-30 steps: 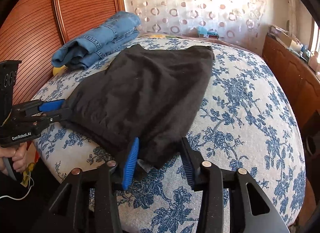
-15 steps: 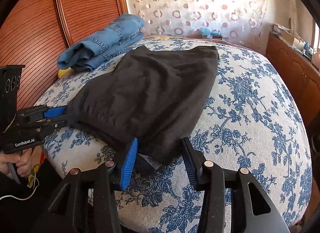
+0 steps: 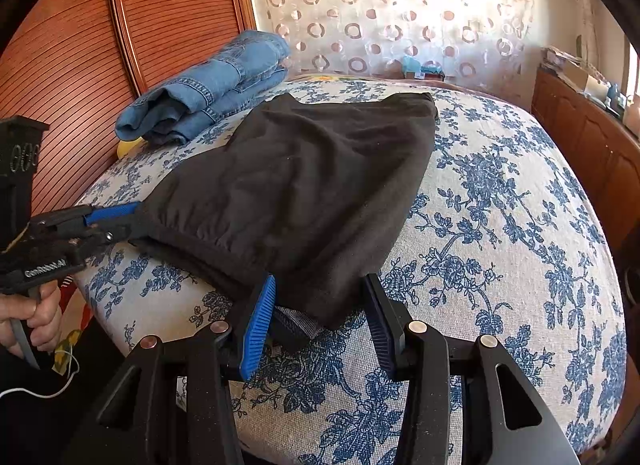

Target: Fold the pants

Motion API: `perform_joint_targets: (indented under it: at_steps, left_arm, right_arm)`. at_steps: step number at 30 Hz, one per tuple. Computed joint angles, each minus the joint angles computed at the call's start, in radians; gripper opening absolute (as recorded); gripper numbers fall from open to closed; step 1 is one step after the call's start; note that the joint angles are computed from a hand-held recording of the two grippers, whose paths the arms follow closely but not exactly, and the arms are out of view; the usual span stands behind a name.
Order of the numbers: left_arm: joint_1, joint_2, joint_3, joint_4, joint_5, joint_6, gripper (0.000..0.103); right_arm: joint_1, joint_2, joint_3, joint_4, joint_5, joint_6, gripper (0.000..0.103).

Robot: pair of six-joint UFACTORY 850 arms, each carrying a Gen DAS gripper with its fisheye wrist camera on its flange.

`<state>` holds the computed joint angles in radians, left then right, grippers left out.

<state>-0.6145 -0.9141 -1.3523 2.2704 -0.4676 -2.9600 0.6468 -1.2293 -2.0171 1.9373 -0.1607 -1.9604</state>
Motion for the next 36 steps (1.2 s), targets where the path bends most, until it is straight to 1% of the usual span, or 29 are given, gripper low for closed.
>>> perform_joint_targets:
  at_steps: [3, 6, 9, 10, 12, 14, 16, 17, 19, 20, 21, 22, 23, 24, 27, 31, 36]
  left_arm:
    - [-0.002, -0.004, -0.003, -0.015, 0.006, 0.013, 0.034]
    - [-0.004, -0.003, -0.001, -0.020, 0.003, 0.016, 0.034]
    - [-0.014, -0.007, -0.005, -0.059, -0.010, 0.058, 0.033]
    - [-0.017, -0.007, -0.003, -0.048, -0.013, 0.049, 0.031]
    - [-0.018, -0.006, 0.000, 0.002, -0.009, 0.006, 0.029]
    - [-0.022, -0.007, -0.001, -0.010, -0.014, 0.021, 0.029]
    - [-0.021, -0.005, 0.003, -0.011, -0.016, 0.016, 0.023]
    - [-0.017, -0.004, 0.005, 0.008, -0.014, -0.005, 0.023]
    - [-0.013, 0.000, 0.016, 0.047, -0.019, -0.059, 0.018]
    - [-0.010, 0.002, 0.021, 0.069, -0.023, -0.087, 0.017]
    - [-0.009, 0.003, 0.025, 0.083, -0.025, -0.105, 0.015]
    - [-0.008, 0.005, 0.028, 0.098, -0.031, -0.123, 0.012]
    - [-0.009, 0.005, 0.030, 0.108, -0.036, -0.134, 0.011]
    - [-0.011, 0.007, 0.034, 0.113, -0.041, -0.139, 0.010]
    - [-0.019, 0.011, 0.036, 0.091, -0.048, -0.110, 0.009]
    - [-0.026, 0.021, 0.049, 0.099, -0.057, -0.116, 0.009]
    - [-0.033, 0.030, 0.061, 0.102, -0.058, -0.115, 0.009]
  right_arm:
    - [0.001, 0.002, 0.006, 0.046, -0.002, -0.046, 0.047]
    - [-0.001, 0.004, 0.011, 0.053, -0.010, -0.053, 0.047]
    - [-0.003, 0.008, 0.017, 0.042, -0.018, -0.042, 0.046]
    - [-0.003, 0.010, 0.021, 0.043, -0.021, -0.044, 0.046]
    - [-0.004, 0.013, 0.027, 0.044, -0.024, -0.047, 0.046]
    - [-0.003, 0.015, 0.028, 0.036, -0.023, -0.040, 0.046]
    - [-0.003, 0.014, 0.026, 0.032, -0.022, -0.036, 0.046]
    - [-0.003, 0.013, 0.025, 0.038, -0.023, -0.041, 0.046]
    - [-0.003, 0.015, 0.030, 0.063, -0.026, -0.064, 0.046]
    - [-0.003, 0.016, 0.032, 0.076, -0.028, -0.076, 0.044]
    - [-0.004, 0.016, 0.034, 0.096, -0.030, -0.095, 0.037]
    - [-0.005, 0.017, 0.037, 0.096, -0.038, -0.094, 0.035]
    - [-0.007, 0.016, 0.038, 0.089, -0.045, -0.083, 0.030]
    - [-0.007, 0.016, 0.037, 0.083, -0.046, -0.075, 0.023]
    - [-0.013, 0.017, 0.038, 0.019, -0.062, -0.008, 0.016]
    - [-0.023, 0.028, 0.055, -0.035, -0.099, 0.046, 0.013]
    - [-0.029, 0.054, 0.102, 0.005, -0.126, 0.004, 0.012]
